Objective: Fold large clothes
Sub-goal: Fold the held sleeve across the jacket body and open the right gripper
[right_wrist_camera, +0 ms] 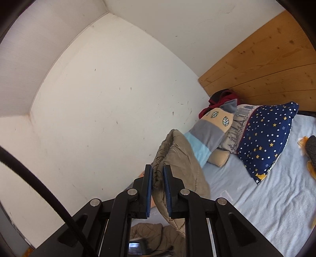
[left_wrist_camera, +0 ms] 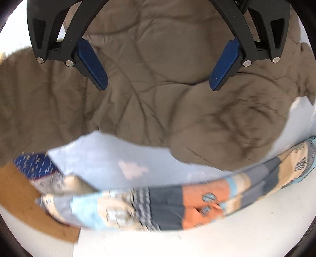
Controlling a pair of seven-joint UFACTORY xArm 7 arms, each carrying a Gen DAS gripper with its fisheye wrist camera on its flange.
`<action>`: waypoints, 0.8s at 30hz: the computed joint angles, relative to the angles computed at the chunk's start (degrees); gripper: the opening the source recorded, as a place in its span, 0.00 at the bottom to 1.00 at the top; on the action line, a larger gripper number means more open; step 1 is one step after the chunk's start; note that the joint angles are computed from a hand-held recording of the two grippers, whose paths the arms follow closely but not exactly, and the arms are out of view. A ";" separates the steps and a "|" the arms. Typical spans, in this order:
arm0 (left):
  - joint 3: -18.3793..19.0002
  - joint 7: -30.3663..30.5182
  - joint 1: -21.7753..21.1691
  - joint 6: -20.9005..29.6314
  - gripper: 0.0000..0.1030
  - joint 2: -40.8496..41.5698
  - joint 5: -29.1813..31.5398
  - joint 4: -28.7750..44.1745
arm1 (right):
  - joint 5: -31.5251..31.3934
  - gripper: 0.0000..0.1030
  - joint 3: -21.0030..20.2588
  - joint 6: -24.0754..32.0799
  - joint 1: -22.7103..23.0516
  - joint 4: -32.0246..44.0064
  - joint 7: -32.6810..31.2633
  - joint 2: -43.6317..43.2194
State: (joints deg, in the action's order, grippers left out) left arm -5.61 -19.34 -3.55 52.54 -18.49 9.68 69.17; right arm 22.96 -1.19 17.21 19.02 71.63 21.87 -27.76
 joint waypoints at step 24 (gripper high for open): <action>15.39 15.37 14.49 8.66 1.00 -27.80 -4.54 -10.62 | -6.15 0.11 14.57 5.37 7.74 18.15 1.50 18.91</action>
